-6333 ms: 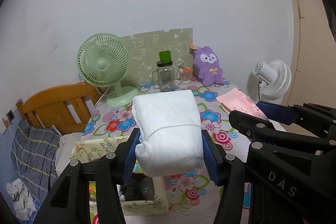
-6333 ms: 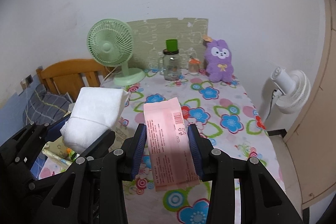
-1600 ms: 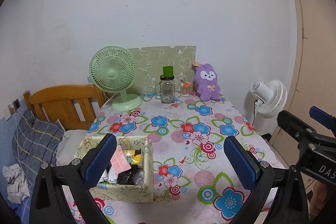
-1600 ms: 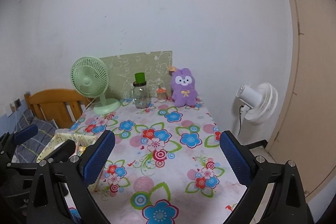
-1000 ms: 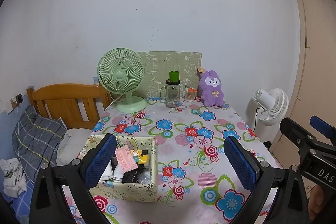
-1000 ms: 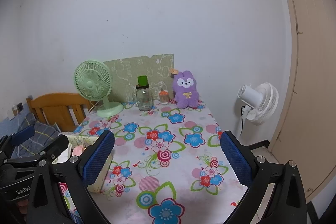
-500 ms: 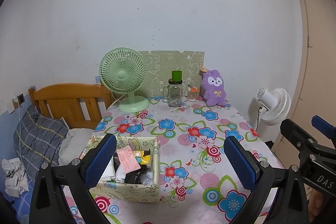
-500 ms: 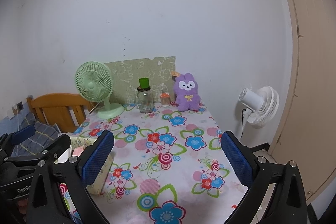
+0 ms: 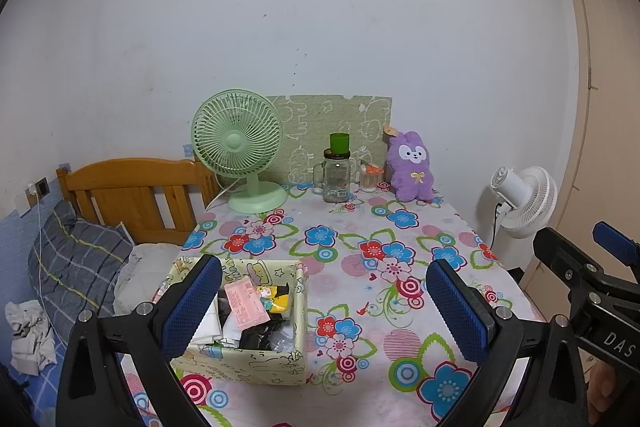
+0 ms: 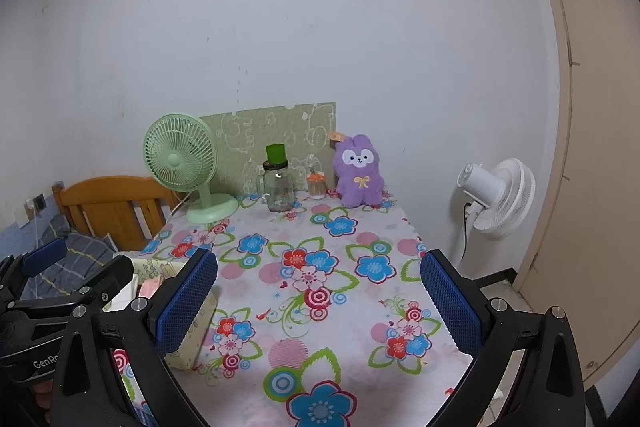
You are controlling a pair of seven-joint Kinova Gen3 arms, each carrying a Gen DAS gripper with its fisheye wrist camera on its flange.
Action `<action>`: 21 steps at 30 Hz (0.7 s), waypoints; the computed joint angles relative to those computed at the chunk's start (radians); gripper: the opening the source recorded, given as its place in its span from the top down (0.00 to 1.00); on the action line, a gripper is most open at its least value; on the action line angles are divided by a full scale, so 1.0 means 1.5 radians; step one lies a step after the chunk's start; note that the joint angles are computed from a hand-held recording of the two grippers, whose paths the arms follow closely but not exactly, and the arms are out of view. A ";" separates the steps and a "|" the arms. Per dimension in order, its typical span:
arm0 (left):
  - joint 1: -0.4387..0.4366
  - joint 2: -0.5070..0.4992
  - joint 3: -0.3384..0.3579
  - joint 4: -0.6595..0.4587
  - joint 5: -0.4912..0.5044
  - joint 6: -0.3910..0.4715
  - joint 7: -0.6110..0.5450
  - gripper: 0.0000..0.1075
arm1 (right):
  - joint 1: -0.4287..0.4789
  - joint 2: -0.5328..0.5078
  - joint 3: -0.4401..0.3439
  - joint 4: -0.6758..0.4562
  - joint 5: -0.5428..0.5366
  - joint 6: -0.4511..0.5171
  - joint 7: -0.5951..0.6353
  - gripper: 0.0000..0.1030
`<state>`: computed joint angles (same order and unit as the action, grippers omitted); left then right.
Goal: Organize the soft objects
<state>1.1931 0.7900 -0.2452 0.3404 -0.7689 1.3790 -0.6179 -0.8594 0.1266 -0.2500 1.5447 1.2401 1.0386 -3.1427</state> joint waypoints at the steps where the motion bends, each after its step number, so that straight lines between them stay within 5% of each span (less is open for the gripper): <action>1: 0.000 0.000 0.000 0.000 0.000 0.000 0.000 0.04 | 0.000 0.000 0.000 0.000 0.000 0.001 0.001 0.00; 21: -0.001 0.008 -0.004 -0.013 0.002 0.006 -0.006 0.04 | 0.000 0.003 0.003 -0.001 0.000 0.000 -0.001 0.00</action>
<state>1.1917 0.8014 -0.2510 0.3214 -0.7658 1.3876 -0.6267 -0.8596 0.1317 -0.2451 1.5437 1.2396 1.0384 -3.1434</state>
